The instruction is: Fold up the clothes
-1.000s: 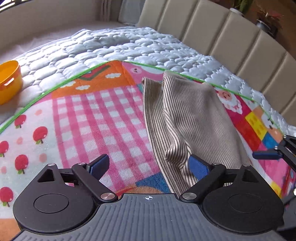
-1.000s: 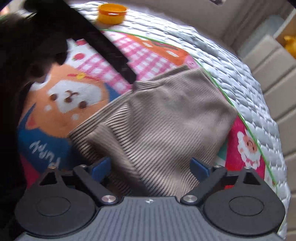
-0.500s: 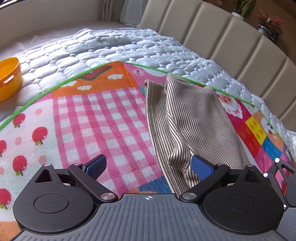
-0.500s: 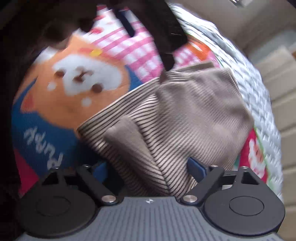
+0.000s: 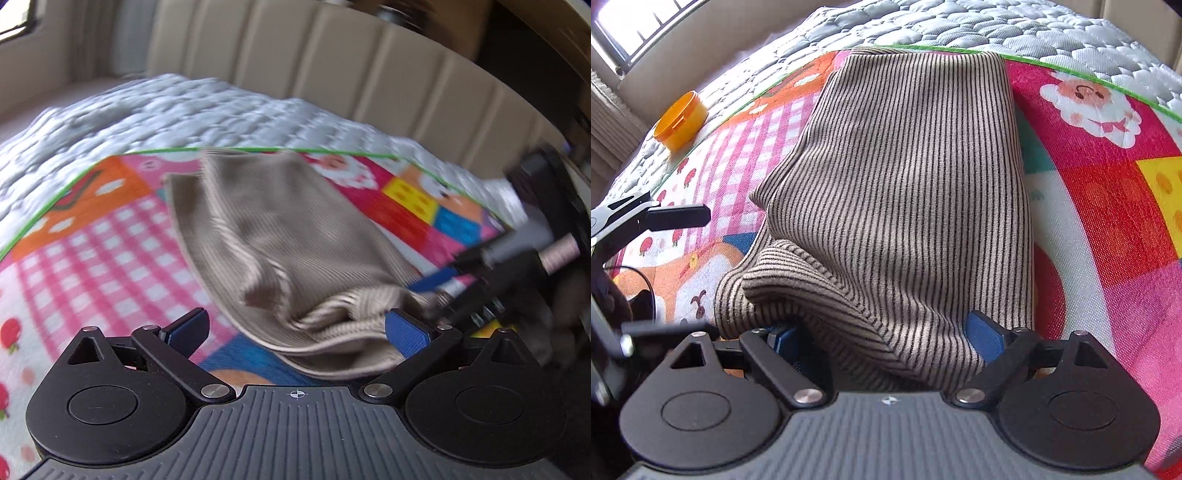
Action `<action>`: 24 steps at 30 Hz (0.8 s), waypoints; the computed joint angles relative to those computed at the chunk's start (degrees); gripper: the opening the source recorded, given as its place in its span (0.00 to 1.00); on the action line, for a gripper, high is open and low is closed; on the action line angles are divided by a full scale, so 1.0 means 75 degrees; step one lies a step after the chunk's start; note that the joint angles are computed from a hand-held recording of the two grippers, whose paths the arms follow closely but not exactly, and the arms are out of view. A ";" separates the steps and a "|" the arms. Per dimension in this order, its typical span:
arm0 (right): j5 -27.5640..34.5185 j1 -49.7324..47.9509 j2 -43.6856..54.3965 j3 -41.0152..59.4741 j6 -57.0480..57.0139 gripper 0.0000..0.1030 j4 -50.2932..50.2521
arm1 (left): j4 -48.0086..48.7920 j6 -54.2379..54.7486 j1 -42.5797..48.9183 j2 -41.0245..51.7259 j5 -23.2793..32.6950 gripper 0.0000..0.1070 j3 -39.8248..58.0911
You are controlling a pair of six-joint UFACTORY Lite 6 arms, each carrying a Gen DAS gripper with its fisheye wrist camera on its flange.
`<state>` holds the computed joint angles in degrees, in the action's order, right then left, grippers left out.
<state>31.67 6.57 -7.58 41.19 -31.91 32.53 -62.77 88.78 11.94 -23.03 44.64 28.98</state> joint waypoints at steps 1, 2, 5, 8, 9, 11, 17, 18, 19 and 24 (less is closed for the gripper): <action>-0.0011 -0.0001 -0.0004 -0.0007 -0.0038 0.88 -0.0017 | 0.0080 0.0180 -0.0172 -0.0192 -0.0009 0.96 -0.0144; -0.0023 -0.0002 -0.0009 -0.0016 -0.0078 0.88 -0.0031 | 0.0173 0.0319 -0.0395 -0.0399 -0.0101 0.96 -0.0303; -0.0146 0.0073 0.0017 -0.0057 -0.0131 0.89 -0.0028 | 0.0702 -0.0069 -0.1697 -0.0830 -0.1630 0.96 -0.0813; -0.0153 0.0172 -0.0245 -0.0184 -0.0029 0.90 -0.0290 | 0.1207 -0.0831 -0.2726 -0.0511 -0.3148 0.96 -0.0962; -0.0173 0.0237 -0.0338 -0.0218 0.0044 0.91 -0.0403 | 0.1218 -0.0947 -0.2903 -0.0320 -0.3495 0.96 -0.0947; -0.0167 0.0337 -0.0584 -0.0287 0.0235 0.93 -0.0714 | 0.0562 -0.0465 -0.2966 -0.0010 -0.3892 0.96 -0.0898; -0.0268 0.0621 -0.1409 -0.0571 0.1045 1.00 -0.2368 | -0.1868 0.1545 -0.2737 0.0478 -0.3990 0.96 -0.0732; -0.0319 0.0666 -0.1433 -0.0592 0.1263 1.00 -0.2696 | -0.2282 0.1929 -0.2783 0.0438 -0.4041 0.96 -0.0766; -0.0364 0.0705 -0.1449 -0.0611 0.1477 1.00 -0.3012 | -0.2758 0.2391 -0.2832 0.0405 -0.4090 0.96 -0.0810; -0.0378 0.0739 -0.0591 -0.0322 0.1558 1.00 -0.3186 | -0.3527 0.3092 -0.2904 0.0348 -0.4150 0.96 -0.0870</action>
